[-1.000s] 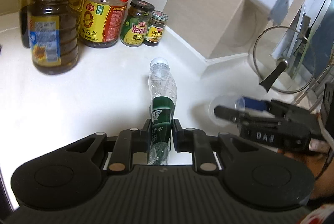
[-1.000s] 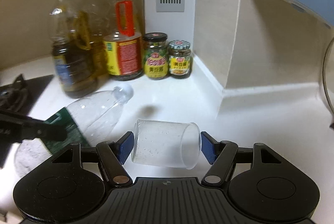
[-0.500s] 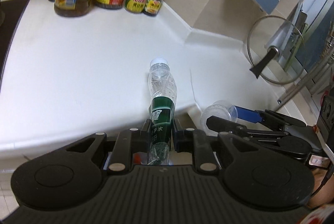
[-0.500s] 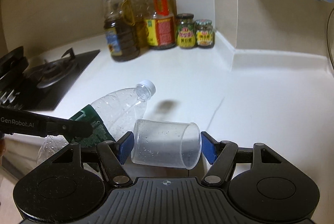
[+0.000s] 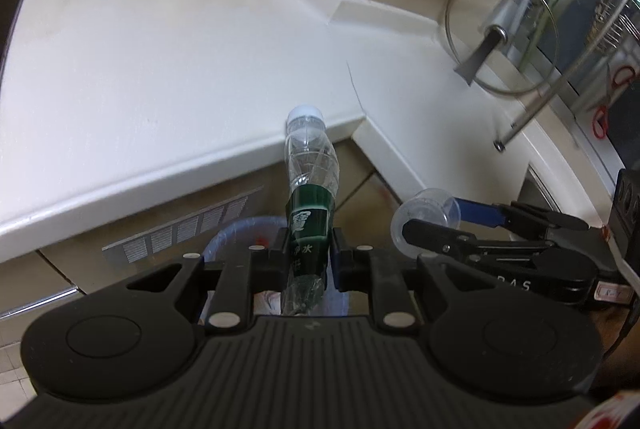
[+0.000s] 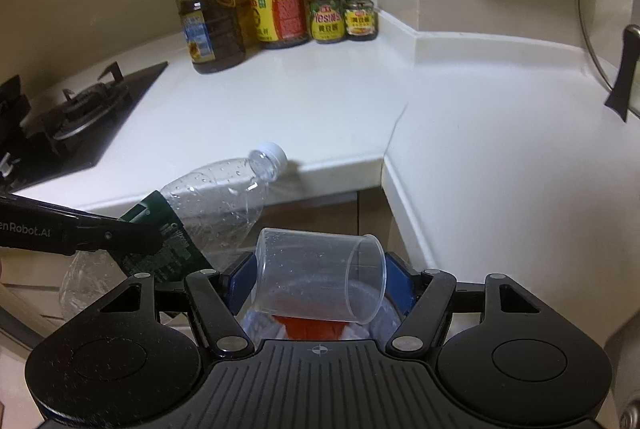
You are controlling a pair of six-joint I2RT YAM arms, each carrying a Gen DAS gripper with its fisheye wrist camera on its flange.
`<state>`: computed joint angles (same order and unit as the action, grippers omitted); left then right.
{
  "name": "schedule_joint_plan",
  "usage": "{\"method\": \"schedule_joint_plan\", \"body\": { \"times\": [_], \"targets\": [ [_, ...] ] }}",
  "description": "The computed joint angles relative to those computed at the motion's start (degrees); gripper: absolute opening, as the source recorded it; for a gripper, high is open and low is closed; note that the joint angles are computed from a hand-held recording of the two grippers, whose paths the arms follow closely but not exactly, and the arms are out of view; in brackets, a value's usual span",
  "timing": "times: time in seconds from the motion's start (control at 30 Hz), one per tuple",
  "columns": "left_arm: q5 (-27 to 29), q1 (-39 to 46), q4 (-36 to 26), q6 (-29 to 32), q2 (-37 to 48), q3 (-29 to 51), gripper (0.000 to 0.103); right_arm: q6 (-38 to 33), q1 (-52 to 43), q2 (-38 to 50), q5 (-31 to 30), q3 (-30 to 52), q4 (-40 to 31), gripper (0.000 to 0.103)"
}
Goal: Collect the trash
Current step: 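Carry the water bottle and clear cup over the bin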
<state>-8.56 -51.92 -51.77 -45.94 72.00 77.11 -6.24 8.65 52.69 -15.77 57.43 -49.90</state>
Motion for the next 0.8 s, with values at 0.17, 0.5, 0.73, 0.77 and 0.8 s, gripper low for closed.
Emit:
{"method": "schedule_joint_plan", "body": {
  "times": [0.17,0.5,0.73,0.77,0.8],
  "targets": [
    [1.99,-0.84,0.19,0.97,-4.52,-4.73,0.017,5.0,5.94,-4.5,7.05,-3.24,-1.64,0.068],
    [-0.55,-5.92,-0.58,-6.13,-7.73,-11.17,0.017,4.14,8.28,-8.06,8.65,-10.02,-3.13,0.068],
    [-3.94,-10.86,6.27,-12.99,-4.59,-17.04,0.017,1.31,6.52,-10.03,8.18,-17.66,1.62,0.068],
    [-4.0,-11.15,7.66,-13.65,-4.03,-18.01,0.017,1.29,6.45,-10.34,8.23,-18.76,2.15,0.068],
    [-3.74,-11.13,9.05,-13.96,-3.27,-18.85,0.017,1.18,6.34,-10.42,8.32,-19.6,2.63,0.068]
  ]
}}
